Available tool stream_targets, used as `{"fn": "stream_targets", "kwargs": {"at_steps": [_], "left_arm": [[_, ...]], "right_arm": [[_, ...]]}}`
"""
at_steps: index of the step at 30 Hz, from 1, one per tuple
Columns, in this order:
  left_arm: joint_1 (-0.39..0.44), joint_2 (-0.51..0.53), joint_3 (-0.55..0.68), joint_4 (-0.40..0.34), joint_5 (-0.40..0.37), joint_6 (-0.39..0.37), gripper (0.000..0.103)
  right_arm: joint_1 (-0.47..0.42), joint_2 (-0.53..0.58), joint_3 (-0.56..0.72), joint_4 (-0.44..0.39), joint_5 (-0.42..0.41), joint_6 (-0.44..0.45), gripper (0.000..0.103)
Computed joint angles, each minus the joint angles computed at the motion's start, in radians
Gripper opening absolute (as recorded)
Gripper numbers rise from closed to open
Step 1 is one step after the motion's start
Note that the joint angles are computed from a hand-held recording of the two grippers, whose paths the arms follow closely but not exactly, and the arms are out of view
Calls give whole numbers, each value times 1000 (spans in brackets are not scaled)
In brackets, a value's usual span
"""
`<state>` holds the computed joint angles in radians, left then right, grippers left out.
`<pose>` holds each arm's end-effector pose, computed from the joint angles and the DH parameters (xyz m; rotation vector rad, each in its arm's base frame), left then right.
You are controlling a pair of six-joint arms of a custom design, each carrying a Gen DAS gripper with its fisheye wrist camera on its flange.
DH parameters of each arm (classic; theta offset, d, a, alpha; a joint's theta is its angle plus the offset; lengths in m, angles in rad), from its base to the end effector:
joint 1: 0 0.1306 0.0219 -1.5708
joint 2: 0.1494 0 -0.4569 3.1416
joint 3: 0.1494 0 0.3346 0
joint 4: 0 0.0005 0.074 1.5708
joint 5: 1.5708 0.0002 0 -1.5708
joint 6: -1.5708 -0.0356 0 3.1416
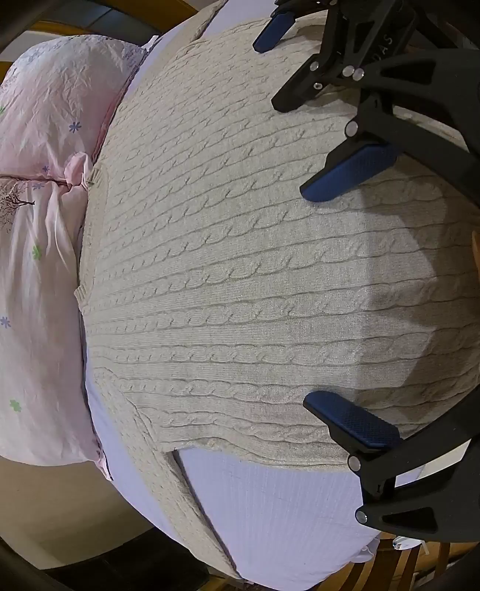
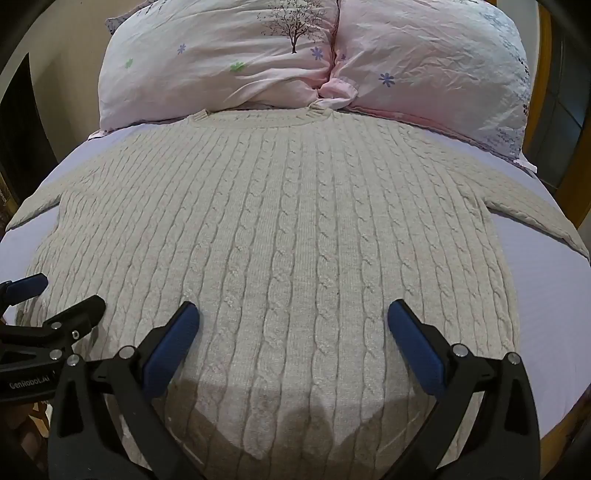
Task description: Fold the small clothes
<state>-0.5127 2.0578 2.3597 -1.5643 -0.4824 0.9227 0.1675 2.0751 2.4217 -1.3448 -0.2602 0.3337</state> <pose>0.5697 -0.3023 0.4969 -0.6239 2.5147 0.2151 0.6622 0.1207 0.5157 -0.7242 2.4348 0.2689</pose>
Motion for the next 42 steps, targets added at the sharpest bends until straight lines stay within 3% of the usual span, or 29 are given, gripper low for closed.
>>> {"fn": "stream_targets", "kwargs": {"at_steps": [42], "left_arm": [[0, -1, -3, 5, -4, -1, 102]], "right_arm": [[-2, 2, 6, -1, -3, 2, 101]]}}
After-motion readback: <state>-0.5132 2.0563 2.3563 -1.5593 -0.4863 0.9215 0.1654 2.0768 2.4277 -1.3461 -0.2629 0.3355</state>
